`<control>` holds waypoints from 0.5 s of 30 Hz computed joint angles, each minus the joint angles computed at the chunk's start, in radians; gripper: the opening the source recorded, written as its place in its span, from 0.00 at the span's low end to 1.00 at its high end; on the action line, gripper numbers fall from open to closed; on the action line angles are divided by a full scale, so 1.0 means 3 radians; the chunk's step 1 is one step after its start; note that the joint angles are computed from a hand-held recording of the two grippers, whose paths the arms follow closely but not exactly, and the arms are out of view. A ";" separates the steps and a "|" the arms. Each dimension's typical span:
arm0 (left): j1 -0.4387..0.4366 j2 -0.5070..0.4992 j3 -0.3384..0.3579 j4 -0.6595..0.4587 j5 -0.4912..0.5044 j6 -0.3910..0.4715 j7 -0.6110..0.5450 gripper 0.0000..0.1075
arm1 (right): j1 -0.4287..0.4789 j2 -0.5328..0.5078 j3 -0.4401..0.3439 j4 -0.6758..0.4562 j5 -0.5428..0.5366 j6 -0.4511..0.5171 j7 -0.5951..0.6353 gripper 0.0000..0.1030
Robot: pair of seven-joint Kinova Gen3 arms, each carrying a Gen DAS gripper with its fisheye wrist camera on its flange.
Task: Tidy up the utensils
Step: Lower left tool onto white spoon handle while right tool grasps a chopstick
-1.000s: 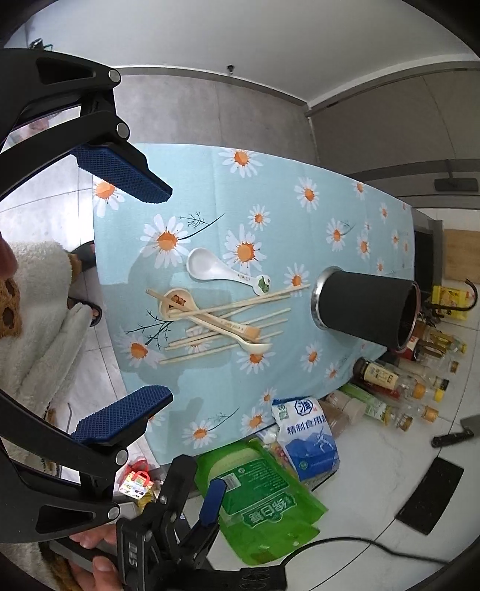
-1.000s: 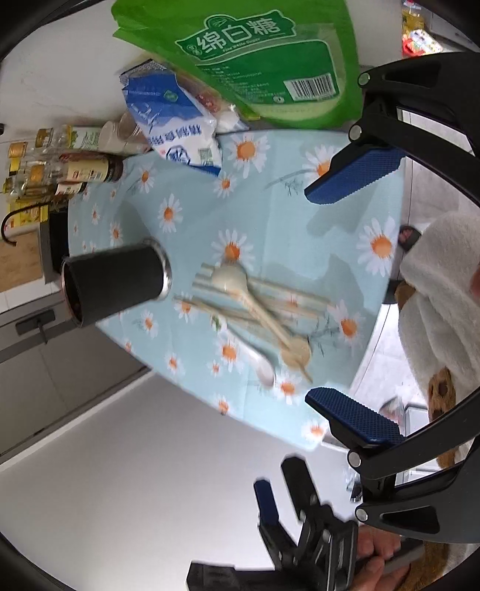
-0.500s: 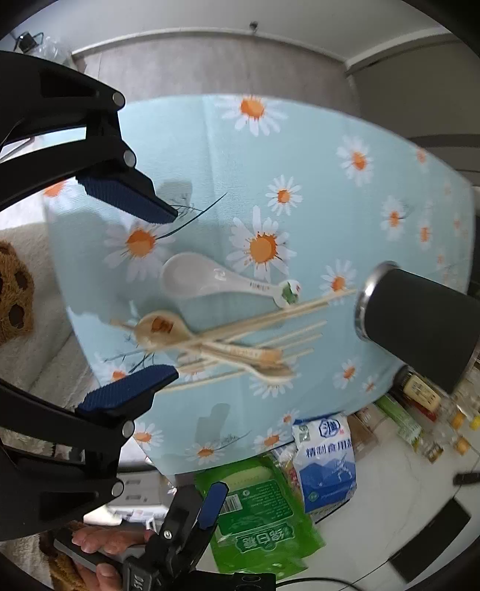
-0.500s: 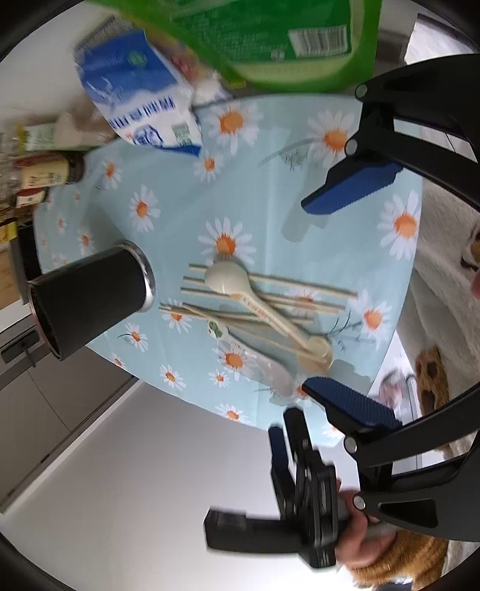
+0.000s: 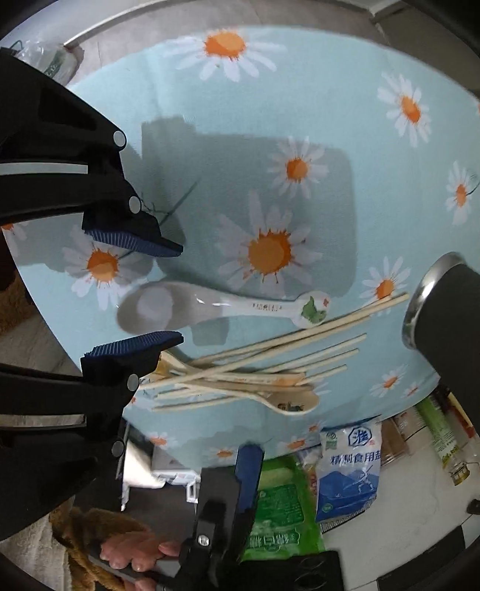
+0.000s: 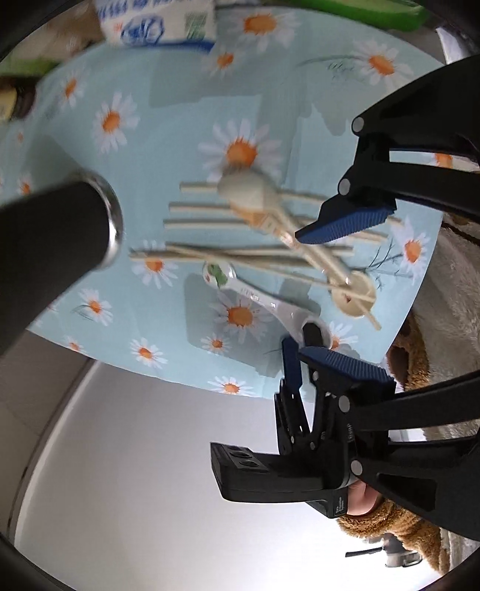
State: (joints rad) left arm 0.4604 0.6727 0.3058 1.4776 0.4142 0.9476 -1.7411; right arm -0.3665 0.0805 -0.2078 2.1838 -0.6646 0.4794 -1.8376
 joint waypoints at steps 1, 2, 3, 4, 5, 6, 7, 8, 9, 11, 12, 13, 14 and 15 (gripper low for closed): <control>-0.0029 0.0035 0.0026 -0.0040 0.0005 0.0045 -0.0058 0.36 | -0.0006 0.0124 0.0047 -0.0096 0.0022 0.0085 -0.0007 0.53; -0.0038 0.0075 0.0038 -0.0108 -0.0015 0.0129 -0.0108 0.36 | 0.0016 0.0199 0.0032 -0.0146 0.0077 0.0116 -0.0054 0.52; -0.0036 0.0101 0.0029 -0.0153 -0.0025 0.0176 -0.0120 0.31 | 0.0042 0.0293 0.0032 -0.0201 0.0092 0.0172 -0.0066 0.50; -0.0028 0.0127 0.0016 -0.0195 -0.0029 0.0209 -0.0118 0.27 | 0.0034 0.0373 0.0061 -0.0256 0.0126 0.0241 -0.0129 0.46; -0.0029 0.0156 0.0015 -0.0233 -0.0035 0.0247 -0.0140 0.24 | 0.0074 0.0425 0.0028 -0.0286 0.0129 0.0266 -0.0137 0.43; -0.0018 0.0177 0.0006 -0.0270 -0.0051 0.0285 -0.0149 0.19 | 0.0130 0.0469 -0.0025 -0.0301 0.0116 0.0274 -0.0111 0.42; -0.0001 0.0206 -0.0007 -0.0317 -0.0067 0.0328 -0.0143 0.14 | 0.0124 0.0538 -0.0025 -0.0349 0.0139 0.0297 -0.0140 0.42; 0.0006 0.0211 -0.0009 -0.0324 -0.0064 0.0333 -0.0149 0.13 | 0.0060 0.0582 0.0031 -0.0392 0.0205 0.0331 -0.0223 0.42; 0.0007 0.0220 -0.0010 -0.0340 -0.0066 0.0352 -0.0159 0.12 | 0.0047 0.0619 0.0025 -0.0433 0.0281 0.0353 -0.0302 0.41; 0.0007 0.0260 -0.0010 -0.0383 -0.0061 0.0392 -0.0183 0.07 | 0.0028 0.0680 0.0028 -0.0487 0.0373 0.0387 -0.0413 0.41; -0.0007 0.0267 -0.0008 -0.0379 -0.0040 0.0390 -0.0193 0.06 | 0.0038 0.0716 0.0016 -0.0519 0.0392 0.0402 -0.0433 0.40; -0.0016 0.0271 -0.0007 -0.0376 -0.0024 0.0388 -0.0199 0.05 | 0.0041 0.0757 0.0007 -0.0554 0.0412 0.0421 -0.0456 0.37; -0.0035 0.0263 -0.0010 -0.0351 0.0003 0.0369 -0.0200 0.04 | 0.0029 0.0778 0.0009 -0.0565 0.0458 0.0428 -0.0493 0.35; -0.0044 0.0262 -0.0009 -0.0335 0.0026 0.0349 -0.0197 0.04 | 0.0024 0.0795 0.0009 -0.0582 0.0491 0.0434 -0.0525 0.34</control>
